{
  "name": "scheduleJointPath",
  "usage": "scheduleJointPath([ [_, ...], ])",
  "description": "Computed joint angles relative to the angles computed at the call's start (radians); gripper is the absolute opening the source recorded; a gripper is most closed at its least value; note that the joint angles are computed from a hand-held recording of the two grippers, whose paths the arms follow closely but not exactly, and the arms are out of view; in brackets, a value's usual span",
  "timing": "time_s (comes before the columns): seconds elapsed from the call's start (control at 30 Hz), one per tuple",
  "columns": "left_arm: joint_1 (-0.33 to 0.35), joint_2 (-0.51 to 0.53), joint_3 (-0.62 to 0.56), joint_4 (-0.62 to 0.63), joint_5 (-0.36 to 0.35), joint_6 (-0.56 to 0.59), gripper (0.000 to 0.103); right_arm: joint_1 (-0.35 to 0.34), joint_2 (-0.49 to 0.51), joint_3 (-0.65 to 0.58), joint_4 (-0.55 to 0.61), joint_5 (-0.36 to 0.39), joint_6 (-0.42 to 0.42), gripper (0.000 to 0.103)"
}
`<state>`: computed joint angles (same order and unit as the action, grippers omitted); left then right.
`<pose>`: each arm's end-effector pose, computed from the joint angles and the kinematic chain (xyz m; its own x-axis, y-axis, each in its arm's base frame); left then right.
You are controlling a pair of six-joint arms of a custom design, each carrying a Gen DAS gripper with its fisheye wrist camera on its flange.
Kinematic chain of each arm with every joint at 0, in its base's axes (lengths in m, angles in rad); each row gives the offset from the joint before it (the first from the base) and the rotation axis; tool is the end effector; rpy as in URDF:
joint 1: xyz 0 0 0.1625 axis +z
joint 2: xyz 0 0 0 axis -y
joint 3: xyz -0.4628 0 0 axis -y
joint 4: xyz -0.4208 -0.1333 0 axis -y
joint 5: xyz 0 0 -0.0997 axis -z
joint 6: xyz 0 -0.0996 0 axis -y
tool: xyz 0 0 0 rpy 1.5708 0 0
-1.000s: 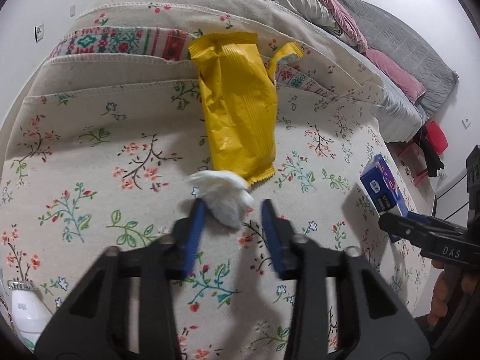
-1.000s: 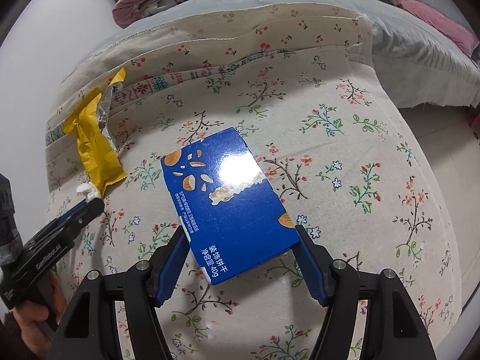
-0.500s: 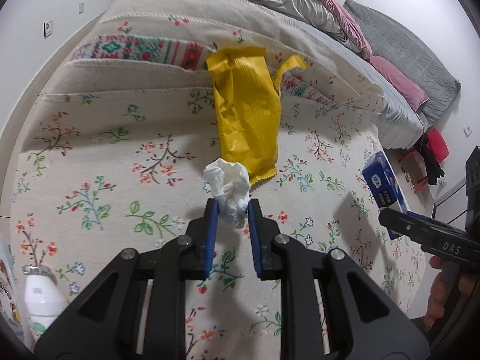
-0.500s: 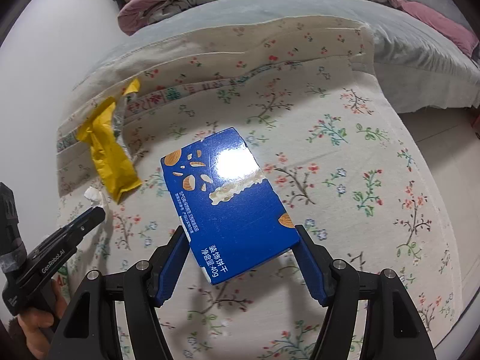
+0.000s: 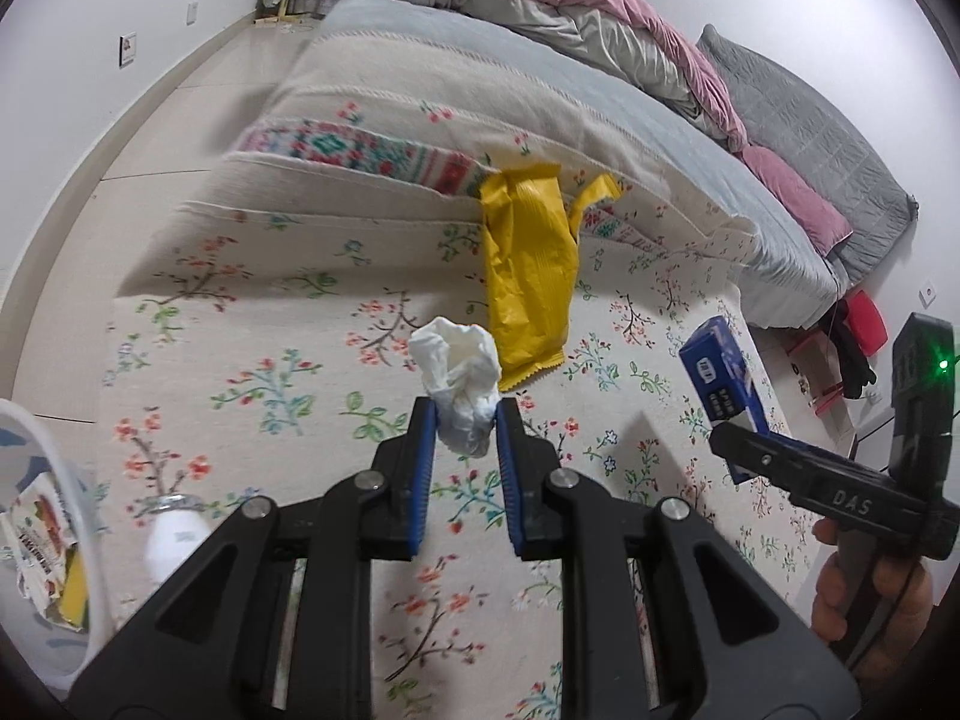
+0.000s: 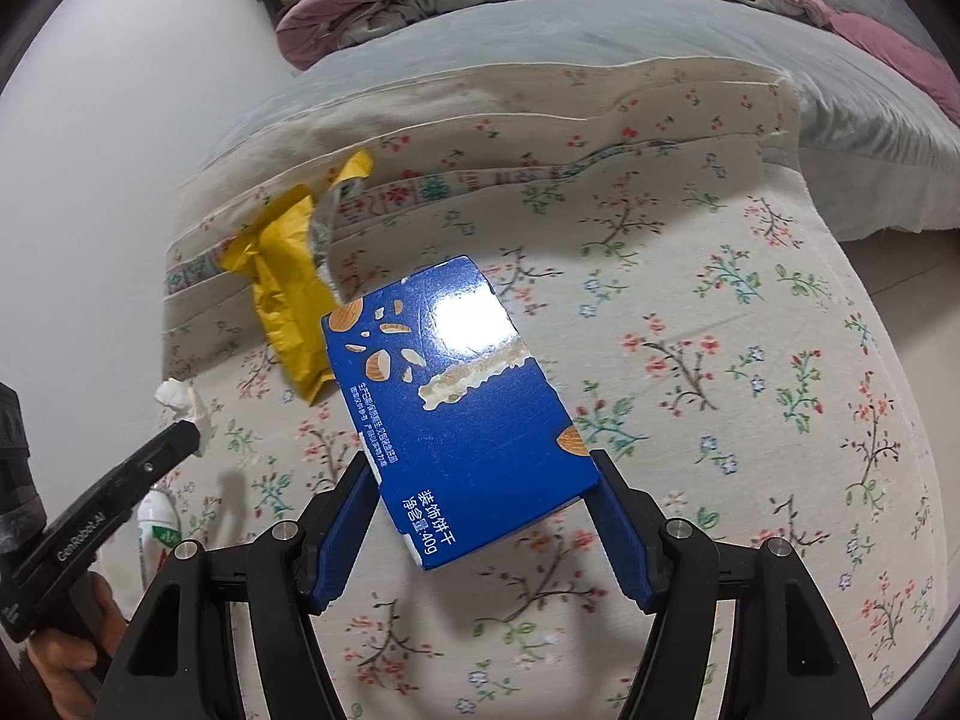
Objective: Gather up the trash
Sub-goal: 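Grasp the small white tissue with the left gripper while the right holds the box, then carry the tissue over the bin and open the left gripper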
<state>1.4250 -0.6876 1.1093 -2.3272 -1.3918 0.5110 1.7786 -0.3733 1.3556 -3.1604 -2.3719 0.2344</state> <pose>0.0233 -0.8807 0.2242 -0.7895 0.5312 -0.3073 0.6000 0.7735 -0.2043 0.2226 -0.7563 -0.0188 -0.7839 0.4370 0.4410 0.0130 0.7218 -0.6920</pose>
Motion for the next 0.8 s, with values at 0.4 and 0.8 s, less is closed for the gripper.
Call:
scheduleJointPath([
  [0.4,0.023,-0.043,0.002,-0.013,-0.001,0.019,0.022,0.030,0.043,-0.057,0.037,0.026,-0.027,0.070],
  [0.8,0.073,-0.081,-0.020,-0.031,-0.001,0.023,0.022,0.070,0.119,-0.173,0.094,0.056,-0.080,0.070],
])
